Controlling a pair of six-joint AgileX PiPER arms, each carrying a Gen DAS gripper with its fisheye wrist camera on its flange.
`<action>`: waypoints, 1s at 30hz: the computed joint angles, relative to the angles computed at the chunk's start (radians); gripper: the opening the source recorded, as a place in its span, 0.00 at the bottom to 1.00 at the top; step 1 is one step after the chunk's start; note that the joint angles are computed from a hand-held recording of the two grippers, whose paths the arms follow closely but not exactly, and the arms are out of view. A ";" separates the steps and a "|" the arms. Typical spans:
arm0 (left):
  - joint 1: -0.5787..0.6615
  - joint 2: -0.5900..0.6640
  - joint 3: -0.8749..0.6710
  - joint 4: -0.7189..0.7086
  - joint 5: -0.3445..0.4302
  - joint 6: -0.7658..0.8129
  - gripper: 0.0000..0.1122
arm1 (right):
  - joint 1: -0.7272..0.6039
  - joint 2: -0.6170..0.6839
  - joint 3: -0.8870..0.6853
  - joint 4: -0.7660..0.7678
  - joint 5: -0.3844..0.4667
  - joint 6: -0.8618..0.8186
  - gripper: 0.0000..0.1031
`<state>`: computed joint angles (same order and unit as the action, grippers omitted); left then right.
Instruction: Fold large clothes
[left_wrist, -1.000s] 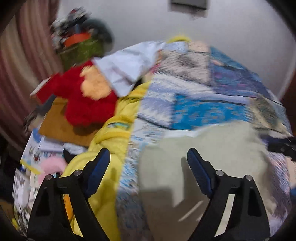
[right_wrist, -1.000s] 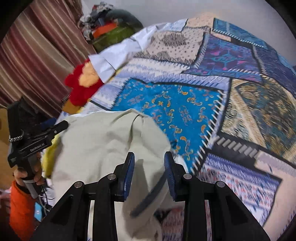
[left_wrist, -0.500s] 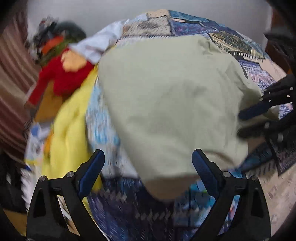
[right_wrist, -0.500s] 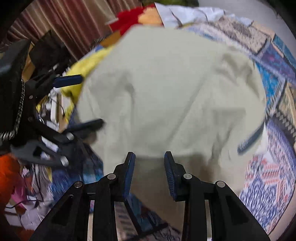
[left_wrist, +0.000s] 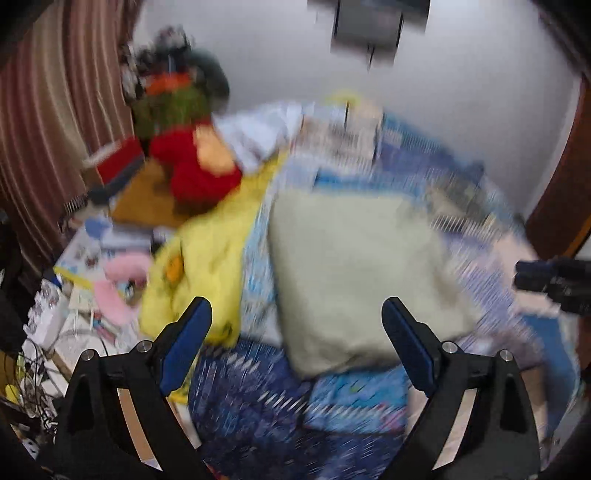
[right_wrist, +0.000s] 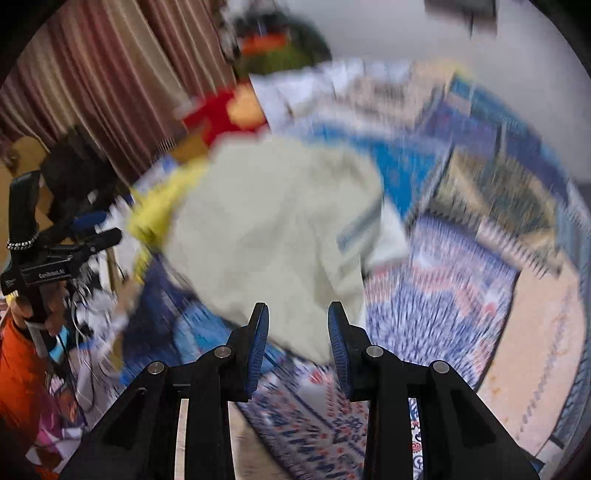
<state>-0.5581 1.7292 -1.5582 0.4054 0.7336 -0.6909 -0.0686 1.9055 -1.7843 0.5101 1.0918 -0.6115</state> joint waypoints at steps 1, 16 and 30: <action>-0.022 -0.016 -0.020 0.039 0.007 -0.032 0.84 | -0.005 -0.046 0.031 0.029 -0.024 -0.018 0.29; -0.526 -0.214 -0.039 0.869 0.229 -0.599 0.84 | 0.004 -0.676 0.382 0.408 -0.346 -0.162 0.29; -0.636 -0.209 0.024 0.914 0.337 -0.730 0.91 | 0.087 -0.863 0.566 0.131 -0.435 0.110 0.82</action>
